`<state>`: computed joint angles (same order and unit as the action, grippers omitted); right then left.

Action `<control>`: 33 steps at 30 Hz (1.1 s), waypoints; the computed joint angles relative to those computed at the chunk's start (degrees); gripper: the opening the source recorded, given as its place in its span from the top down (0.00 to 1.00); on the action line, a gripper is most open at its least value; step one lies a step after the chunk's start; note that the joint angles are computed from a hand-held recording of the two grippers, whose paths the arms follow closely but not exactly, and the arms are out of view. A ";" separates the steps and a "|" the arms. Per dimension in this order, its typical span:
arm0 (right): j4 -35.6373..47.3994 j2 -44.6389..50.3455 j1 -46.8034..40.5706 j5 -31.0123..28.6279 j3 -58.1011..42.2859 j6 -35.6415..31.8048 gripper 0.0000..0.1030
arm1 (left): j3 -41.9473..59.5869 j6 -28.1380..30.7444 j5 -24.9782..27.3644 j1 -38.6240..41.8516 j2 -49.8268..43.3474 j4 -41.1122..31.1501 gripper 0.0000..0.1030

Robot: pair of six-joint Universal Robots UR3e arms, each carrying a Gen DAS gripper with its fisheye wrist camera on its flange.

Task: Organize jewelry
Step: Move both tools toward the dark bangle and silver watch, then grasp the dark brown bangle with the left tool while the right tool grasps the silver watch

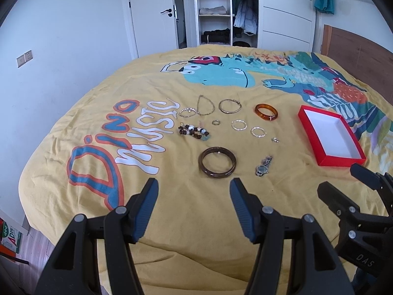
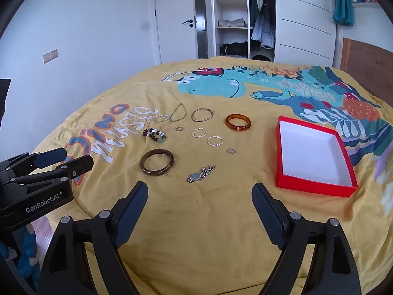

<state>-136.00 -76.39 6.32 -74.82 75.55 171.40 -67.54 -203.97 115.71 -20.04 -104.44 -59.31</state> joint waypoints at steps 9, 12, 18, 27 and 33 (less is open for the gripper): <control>1.29 4.86 -0.37 1.53 -3.36 -0.21 0.30 | -0.23 1.00 -3.04 3.50 -2.45 1.26 0.43; 2.10 6.95 -0.52 2.46 -5.09 -0.56 0.35 | -1.27 0.99 -4.66 5.33 -2.98 2.16 0.43; 4.16 12.65 -0.33 3.90 -10.33 -0.51 0.42 | 1.25 2.68 -7.72 8.66 -7.76 2.38 0.43; 12.35 28.41 0.97 6.00 -29.29 1.68 0.55 | 14.04 3.99 -10.33 11.90 -20.71 0.75 0.43; 17.83 38.06 1.67 6.24 -42.13 3.52 0.57 | 21.89 5.24 -13.18 13.38 -28.22 -1.74 0.44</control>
<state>-118.17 -38.33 7.99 -68.58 33.41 174.92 -45.65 -198.73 102.53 -6.67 -132.65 -61.05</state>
